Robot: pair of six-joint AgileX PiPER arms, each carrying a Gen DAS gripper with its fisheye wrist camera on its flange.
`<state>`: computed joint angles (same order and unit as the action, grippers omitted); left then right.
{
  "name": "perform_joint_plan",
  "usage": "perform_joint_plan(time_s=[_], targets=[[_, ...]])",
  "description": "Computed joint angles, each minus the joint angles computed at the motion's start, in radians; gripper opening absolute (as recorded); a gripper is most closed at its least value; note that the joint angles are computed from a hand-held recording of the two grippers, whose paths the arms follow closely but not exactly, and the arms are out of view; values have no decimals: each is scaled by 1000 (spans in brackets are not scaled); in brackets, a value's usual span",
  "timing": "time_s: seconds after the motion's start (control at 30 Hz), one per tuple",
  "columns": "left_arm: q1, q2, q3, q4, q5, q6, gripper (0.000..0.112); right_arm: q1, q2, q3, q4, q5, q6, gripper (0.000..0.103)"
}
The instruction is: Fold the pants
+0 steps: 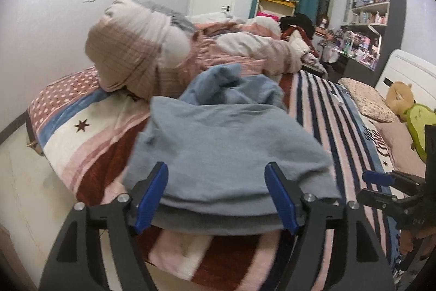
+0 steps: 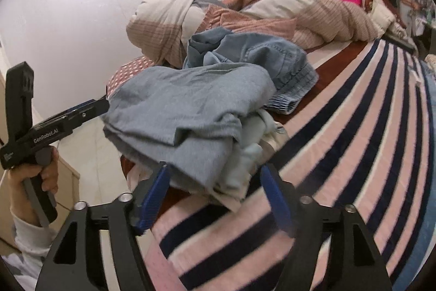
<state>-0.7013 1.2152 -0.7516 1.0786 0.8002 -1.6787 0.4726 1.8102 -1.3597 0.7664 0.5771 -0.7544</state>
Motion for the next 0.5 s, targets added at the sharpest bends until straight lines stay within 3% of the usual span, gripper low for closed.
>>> perform_joint_plan(time_s=[0.3,0.5], targets=[[-344,211,-234,115,264,-118,84,-124,-301,341,216,-130,-338,86],[-477,350,-395,211,349,-134,90,-266,-537,555,455,-180,-654,91]])
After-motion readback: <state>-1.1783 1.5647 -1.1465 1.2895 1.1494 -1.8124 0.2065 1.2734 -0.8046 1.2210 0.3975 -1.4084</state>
